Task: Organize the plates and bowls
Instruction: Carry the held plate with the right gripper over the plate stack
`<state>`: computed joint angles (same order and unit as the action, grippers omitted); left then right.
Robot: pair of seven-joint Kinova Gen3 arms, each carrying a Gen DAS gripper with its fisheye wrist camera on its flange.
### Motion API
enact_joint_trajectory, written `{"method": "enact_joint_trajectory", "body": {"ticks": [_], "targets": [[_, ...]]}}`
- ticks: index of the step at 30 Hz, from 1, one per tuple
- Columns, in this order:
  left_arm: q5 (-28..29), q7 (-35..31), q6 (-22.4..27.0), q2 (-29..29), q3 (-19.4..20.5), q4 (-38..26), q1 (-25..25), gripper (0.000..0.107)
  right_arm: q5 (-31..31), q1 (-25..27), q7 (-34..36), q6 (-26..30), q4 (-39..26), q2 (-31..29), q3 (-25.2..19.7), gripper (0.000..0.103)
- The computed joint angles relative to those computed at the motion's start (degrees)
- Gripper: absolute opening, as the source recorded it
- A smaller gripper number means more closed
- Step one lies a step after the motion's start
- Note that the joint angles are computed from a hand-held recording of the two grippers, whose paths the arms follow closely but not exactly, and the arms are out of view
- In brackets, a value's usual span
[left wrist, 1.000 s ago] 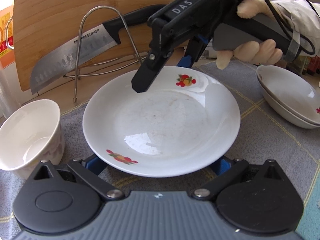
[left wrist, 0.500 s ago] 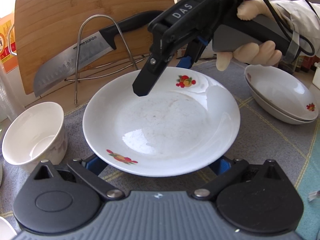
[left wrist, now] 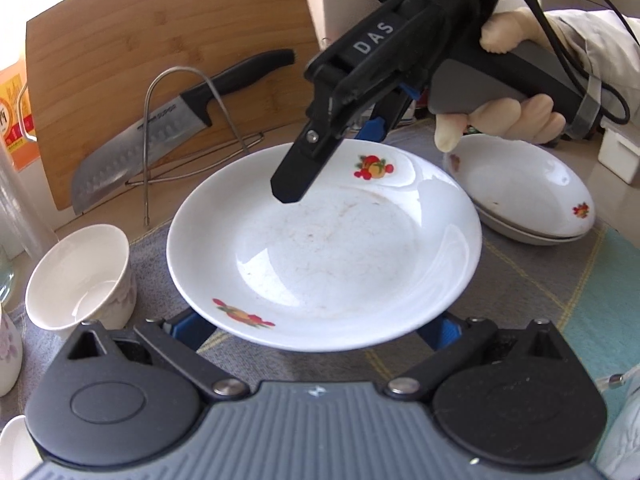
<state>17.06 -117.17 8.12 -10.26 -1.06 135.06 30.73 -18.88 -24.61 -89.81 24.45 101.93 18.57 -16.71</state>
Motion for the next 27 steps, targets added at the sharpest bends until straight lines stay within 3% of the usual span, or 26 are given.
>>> {"method": "enact_joint_trajectory", "body": {"ticks": [7, 14, 17, 23, 27], "targets": [[-4.05, 4.53, 2.74, -2.74, 6.74, -0.6, -4.48, 0.102, -0.08, -1.32, -2.06, -3.6, 5.46, -4.61, 0.18, 0.103], [-7.45, 8.44, 3.26, -3.5, 9.93, -1.18, -4.87, 0.102, 0.23, -1.97, -4.59, -6.07, 10.58, -8.95, 0.63, 0.103], [-9.51, 11.14, 3.33, -3.33, 13.18, -1.65, -6.45, 0.102, 0.77, -2.5, -6.2, -7.19, 12.92, -10.82, 1.15, 0.103], [-10.48, 12.52, 2.01, -1.6, 13.16, -2.6, -3.38, 0.102, 1.06, -2.66, -8.67, -8.71, 17.59, -15.1, 2.06, 0.103], [-12.07, 14.87, 1.4, -0.16, 15.86, -3.58, -3.7, 0.102, 0.97, -2.61, -10.21, -9.72, 20.74, -17.88, 2.81, 0.103]]}}
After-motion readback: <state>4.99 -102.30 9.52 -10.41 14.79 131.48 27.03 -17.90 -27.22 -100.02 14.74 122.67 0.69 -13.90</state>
